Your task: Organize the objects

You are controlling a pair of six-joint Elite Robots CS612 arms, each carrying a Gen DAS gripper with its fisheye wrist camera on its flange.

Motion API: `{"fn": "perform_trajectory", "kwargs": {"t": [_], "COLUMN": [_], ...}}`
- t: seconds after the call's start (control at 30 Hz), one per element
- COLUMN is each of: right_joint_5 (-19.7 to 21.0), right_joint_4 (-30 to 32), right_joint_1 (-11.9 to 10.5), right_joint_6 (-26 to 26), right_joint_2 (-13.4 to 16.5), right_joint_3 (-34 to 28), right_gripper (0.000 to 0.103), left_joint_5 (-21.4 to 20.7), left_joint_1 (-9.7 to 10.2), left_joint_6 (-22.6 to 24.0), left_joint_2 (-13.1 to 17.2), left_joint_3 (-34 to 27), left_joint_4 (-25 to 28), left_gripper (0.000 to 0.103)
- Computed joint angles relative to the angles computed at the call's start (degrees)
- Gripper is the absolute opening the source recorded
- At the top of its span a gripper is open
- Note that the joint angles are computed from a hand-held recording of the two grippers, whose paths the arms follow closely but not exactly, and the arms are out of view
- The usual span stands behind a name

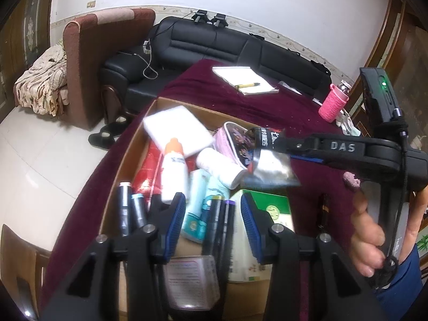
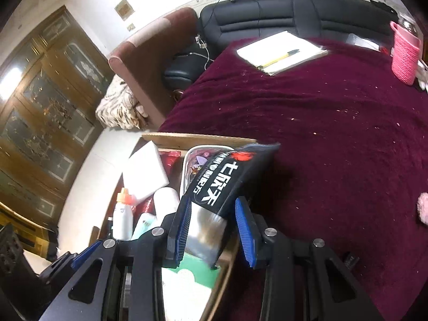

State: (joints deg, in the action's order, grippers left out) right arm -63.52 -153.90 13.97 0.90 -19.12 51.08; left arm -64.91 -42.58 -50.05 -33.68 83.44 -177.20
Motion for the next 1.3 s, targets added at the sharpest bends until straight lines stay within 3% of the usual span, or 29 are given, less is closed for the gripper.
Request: {"fn": "perform_trajectory", "kwargs": {"t": [0.17, 0.27, 0.43, 0.7, 0.93, 1.07, 1.2, 1.3], "right_joint_5": [2.7, 2.0, 4.9, 3.3, 3.8, -0.4, 1.0, 1.3], "right_joint_4": [-0.6, -2.6, -7.0, -14.1, -18.1, -21.9, -23.2, -23.1], "right_joint_1": [-0.5, -0.6, -2.5, -6.7, -10.6, -11.2, -12.0, -12.3], "right_joint_6": [-0.7, -0.1, 1.0, 2.9, 9.3, 12.8, 16.3, 17.1], "right_joint_2": [-1.2, -2.0, -4.2, -7.2, -6.3, -6.4, -6.2, -5.8], "right_joint_3": [2.3, 3.8, 8.5, 18.3, 20.4, 20.7, 20.7, 20.1], "right_gripper": [0.039, 0.039, 0.039, 0.039, 0.039, 0.039, 0.04, 0.041], "left_joint_5": [0.3, 0.3, 0.7, -0.2, -3.3, -4.3, -5.7, -6.8], "left_joint_1": [-0.61, -0.94, -1.54, -2.88, -4.01, -4.35, -4.18, -3.84], "left_joint_6": [0.4, 0.6, 0.9, 6.4, 11.8, 12.6, 12.4, 12.9], "left_joint_2": [0.2, 0.3, 0.3, 1.6, 5.8, 8.4, 11.7, 14.8], "left_joint_3": [-0.9, -1.2, -1.7, -4.7, -13.0, -18.3, -24.5, -30.8], "left_joint_4": [0.5, 0.5, 1.1, 2.2, 8.5, 12.6, 17.1, 23.4], "left_gripper": [0.042, 0.042, 0.043, 0.043, 0.043, 0.043, 0.042, 0.042]}}
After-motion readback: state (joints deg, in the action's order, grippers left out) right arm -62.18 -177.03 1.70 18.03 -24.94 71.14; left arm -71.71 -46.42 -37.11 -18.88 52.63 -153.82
